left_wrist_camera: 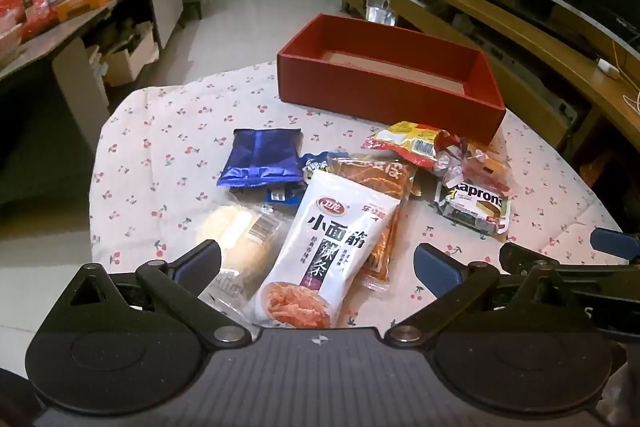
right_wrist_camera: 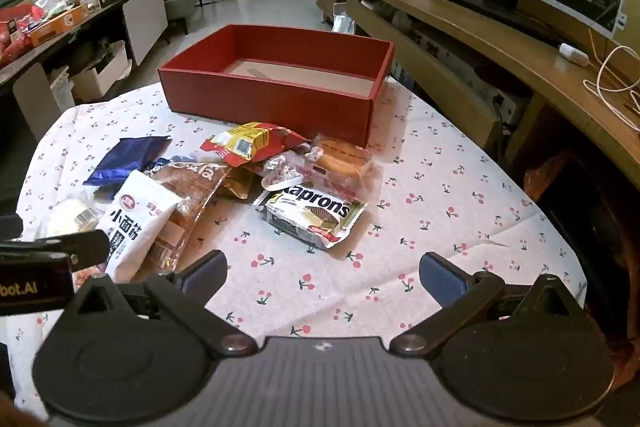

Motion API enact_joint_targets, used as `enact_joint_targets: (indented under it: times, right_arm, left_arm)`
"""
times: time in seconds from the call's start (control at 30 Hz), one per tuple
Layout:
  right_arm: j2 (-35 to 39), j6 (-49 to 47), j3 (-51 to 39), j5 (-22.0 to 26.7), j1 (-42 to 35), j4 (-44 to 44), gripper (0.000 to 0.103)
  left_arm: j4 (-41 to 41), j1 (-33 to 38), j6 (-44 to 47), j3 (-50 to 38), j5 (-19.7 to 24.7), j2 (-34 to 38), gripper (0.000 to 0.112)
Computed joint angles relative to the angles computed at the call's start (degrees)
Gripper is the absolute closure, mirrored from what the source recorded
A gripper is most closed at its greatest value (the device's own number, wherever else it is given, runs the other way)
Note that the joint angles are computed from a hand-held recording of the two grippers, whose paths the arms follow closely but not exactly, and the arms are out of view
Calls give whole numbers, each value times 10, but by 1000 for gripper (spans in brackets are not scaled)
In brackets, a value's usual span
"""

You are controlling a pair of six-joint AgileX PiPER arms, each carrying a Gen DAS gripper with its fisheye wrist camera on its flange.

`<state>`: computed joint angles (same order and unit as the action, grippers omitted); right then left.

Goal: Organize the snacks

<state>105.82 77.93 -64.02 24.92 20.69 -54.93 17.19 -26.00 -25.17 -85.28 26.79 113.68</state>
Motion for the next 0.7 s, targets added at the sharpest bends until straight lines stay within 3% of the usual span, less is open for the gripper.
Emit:
enact_joint_targets:
  times: [0.2,0.33,0.7]
  right_arm:
    - [-2,-7,1,-2,-5,6,0]
    - [4,9,2,0,3,-6,0]
    - [9,-32,-10,5,0,30,0]
  left_arm:
    - [24,2,-14,22,-21,1,9]
    - [14,-2,-6,1,6,7,9]
    - [21,-5,-14,4,7,6,9]
